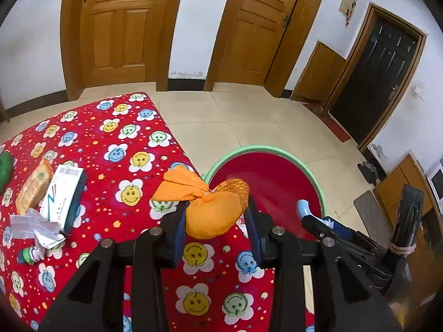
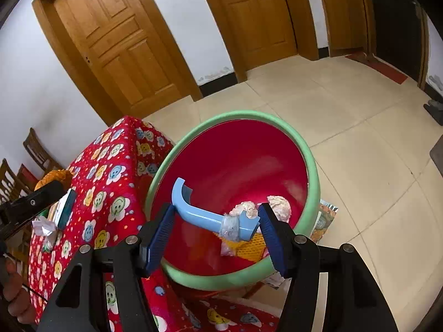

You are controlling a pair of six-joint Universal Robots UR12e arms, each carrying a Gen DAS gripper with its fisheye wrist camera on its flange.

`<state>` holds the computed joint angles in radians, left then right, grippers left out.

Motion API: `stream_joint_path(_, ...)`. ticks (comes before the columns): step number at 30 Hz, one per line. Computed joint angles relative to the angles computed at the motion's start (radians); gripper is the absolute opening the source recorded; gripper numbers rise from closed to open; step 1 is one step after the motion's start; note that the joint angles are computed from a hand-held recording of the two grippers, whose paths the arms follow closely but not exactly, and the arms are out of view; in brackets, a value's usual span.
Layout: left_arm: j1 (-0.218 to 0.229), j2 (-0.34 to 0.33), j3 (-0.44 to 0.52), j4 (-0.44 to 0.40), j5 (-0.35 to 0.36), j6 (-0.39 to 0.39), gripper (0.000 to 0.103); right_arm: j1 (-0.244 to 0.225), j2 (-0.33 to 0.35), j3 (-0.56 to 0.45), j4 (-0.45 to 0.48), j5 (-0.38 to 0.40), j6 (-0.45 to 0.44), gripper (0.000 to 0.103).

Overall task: Collect trash
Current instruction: 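Carry the orange bag and blue tube in both grippers over the bucket, then open both grippers to drop the orange bag and blue tube into the bucket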

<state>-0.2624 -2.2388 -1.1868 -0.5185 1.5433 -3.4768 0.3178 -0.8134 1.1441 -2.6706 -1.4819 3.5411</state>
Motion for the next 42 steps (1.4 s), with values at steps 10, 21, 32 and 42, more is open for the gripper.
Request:
stream_joint_path(10,-0.004,-0.027,0.036,-0.035,-0.02,0.01,0.038,-0.011,-0.002,0.008,-0.01,0.008,0.011,0.064)
stream_joint_path(21,-0.017,-0.072,0.099,-0.064,-0.081,0.088,0.039,-0.026,-0.035,0.059,-0.073,-0.024,0.061,0.064)
stream_joint_path(32,-0.023,-0.067,0.096,-0.061,-0.095,0.111,0.053,-0.03,-0.04,0.067,-0.081,-0.027,0.08,0.064)
stream_joint_path(42,-0.022,-0.042,0.068,-0.041,-0.074,0.086,0.053,-0.028,-0.047,0.072,-0.087,-0.025,0.074,0.064)
